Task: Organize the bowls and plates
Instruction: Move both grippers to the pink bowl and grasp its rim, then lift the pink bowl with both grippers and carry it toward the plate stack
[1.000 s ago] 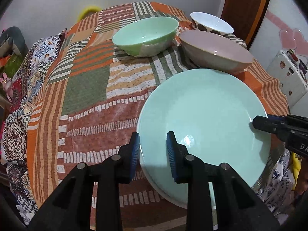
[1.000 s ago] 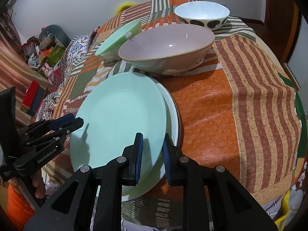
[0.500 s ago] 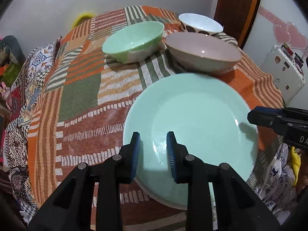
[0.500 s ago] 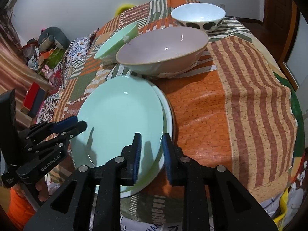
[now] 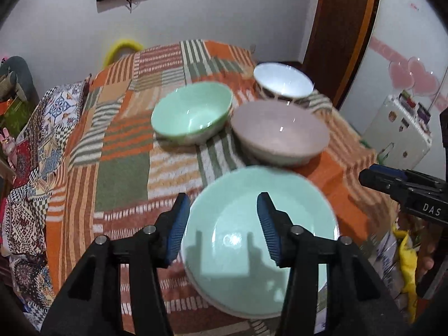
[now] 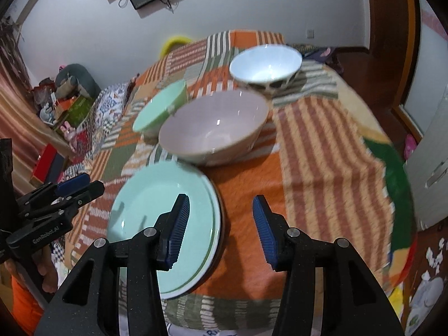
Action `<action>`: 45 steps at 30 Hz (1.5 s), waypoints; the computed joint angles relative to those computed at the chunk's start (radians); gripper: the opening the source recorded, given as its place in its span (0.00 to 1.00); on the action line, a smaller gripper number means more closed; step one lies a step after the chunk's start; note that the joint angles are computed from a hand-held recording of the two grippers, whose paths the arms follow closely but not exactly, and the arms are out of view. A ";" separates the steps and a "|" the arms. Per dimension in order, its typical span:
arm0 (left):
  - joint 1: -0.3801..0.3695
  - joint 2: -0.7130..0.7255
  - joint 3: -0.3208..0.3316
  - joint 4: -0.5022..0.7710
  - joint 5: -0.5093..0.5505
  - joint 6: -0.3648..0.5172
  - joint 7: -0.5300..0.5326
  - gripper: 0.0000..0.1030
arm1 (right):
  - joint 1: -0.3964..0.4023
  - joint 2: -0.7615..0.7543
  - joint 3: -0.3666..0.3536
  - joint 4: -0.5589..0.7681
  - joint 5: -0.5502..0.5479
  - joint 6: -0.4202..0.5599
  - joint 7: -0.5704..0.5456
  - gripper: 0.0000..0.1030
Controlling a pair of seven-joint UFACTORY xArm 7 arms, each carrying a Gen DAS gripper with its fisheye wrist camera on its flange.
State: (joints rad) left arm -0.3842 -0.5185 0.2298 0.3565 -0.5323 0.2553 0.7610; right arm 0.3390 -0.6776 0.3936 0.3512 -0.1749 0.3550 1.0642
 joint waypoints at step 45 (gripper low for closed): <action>0.221 0.627 -0.346 0.483 -0.450 0.090 0.218 0.23 | -0.051 0.405 -0.225 0.087 0.142 -0.313 -0.321 0.21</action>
State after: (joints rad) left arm -0.1636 0.1081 -0.1166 0.8399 -0.9823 0.3458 0.9789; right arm 0.2877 -0.2723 0.1689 0.4377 -0.0328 0.0423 0.7428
